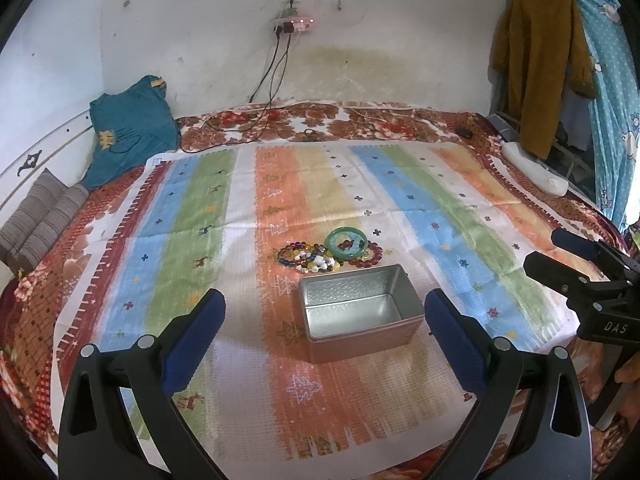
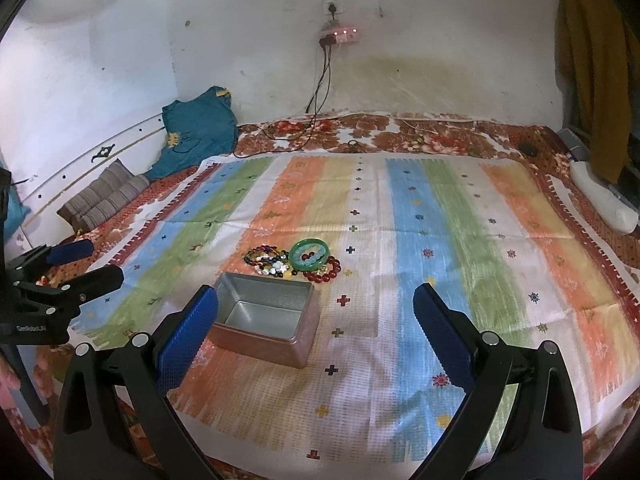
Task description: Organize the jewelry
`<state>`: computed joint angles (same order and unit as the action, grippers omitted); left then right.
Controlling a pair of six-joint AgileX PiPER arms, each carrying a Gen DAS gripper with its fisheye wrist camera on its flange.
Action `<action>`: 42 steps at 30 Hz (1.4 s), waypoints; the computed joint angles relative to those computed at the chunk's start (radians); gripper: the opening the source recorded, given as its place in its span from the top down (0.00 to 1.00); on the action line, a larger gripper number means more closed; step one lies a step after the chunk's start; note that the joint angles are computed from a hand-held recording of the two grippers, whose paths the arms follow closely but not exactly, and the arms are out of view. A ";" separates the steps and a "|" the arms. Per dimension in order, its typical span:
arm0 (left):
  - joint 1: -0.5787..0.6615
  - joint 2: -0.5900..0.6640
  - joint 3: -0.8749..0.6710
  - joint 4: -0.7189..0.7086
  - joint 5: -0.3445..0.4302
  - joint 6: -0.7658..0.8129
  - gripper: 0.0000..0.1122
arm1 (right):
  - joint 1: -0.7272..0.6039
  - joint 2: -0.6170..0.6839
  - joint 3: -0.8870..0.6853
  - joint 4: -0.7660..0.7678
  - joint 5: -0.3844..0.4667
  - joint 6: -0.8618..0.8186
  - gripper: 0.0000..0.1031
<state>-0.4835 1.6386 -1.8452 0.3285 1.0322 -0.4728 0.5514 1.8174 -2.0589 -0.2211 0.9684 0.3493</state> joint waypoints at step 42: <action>0.062 0.144 -0.219 -0.025 0.159 0.000 0.13 | -0.024 0.195 -0.345 0.041 0.202 -0.089 0.04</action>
<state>-0.4212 1.7826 -2.0643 0.3035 1.1914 -0.4728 0.5275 2.0128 -2.4036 -0.1797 1.1704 0.2601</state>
